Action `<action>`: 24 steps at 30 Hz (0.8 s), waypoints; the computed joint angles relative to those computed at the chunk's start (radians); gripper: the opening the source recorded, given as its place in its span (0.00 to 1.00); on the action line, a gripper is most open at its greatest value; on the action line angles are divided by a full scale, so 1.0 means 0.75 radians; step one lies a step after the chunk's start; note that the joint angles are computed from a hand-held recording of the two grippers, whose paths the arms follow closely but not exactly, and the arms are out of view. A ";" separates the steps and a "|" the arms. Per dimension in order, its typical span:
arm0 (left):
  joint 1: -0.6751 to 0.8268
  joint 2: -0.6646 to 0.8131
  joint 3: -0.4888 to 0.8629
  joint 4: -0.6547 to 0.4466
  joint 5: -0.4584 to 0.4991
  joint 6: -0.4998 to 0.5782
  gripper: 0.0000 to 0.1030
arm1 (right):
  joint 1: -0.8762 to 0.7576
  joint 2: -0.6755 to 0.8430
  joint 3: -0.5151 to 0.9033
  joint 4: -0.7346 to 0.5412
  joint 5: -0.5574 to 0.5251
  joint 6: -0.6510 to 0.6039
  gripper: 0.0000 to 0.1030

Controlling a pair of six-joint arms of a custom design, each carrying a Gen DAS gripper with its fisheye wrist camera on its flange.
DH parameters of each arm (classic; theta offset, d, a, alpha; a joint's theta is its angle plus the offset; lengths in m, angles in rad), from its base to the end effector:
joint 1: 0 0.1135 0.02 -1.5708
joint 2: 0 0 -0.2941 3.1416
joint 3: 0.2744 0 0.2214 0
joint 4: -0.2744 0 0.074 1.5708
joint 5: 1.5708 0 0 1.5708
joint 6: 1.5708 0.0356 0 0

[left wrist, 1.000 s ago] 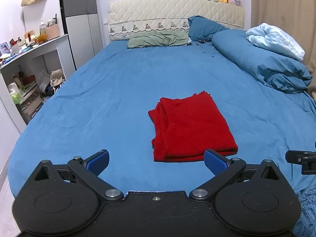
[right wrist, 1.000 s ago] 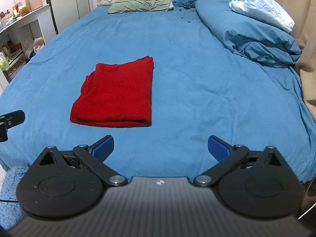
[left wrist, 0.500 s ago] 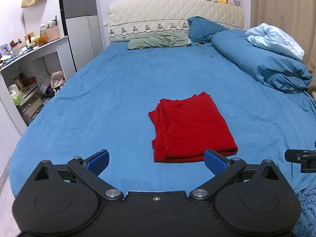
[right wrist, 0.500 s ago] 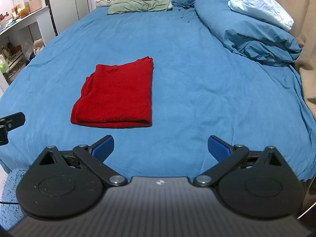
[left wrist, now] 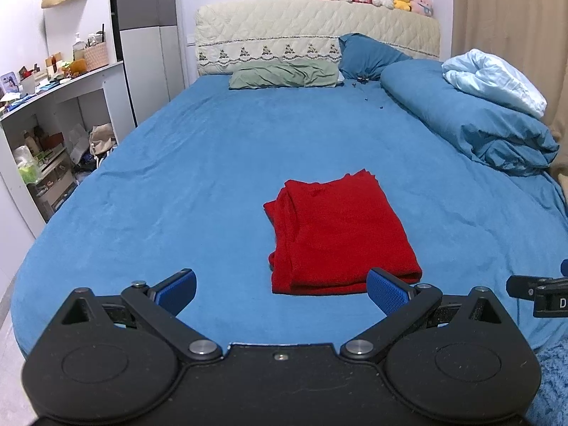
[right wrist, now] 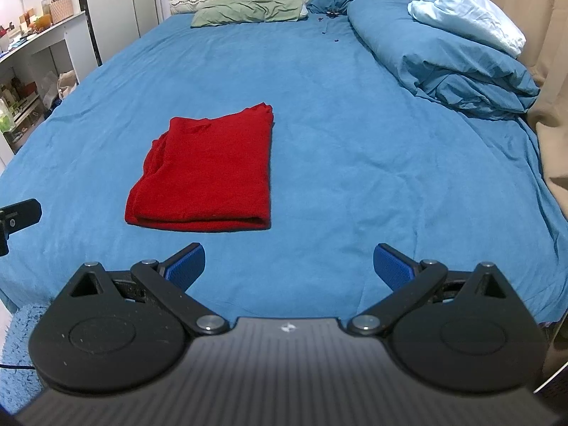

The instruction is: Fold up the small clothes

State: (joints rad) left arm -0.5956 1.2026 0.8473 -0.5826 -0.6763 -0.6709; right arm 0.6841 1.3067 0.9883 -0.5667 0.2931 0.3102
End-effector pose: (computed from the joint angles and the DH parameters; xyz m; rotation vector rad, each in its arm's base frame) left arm 0.1739 -0.0910 0.2879 -0.3426 2.2325 0.2013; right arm 0.1870 0.1392 0.3040 -0.3224 2.3859 0.0974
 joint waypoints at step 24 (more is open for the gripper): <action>-0.020 0.032 0.012 -0.007 -0.041 0.015 1.00 | 0.026 0.009 0.006 -0.006 0.022 0.025 1.00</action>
State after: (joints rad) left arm -0.6104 1.2263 0.8564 -0.5877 -0.7070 -0.6598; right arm 0.7040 1.3134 0.9929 -0.5712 0.3094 0.3286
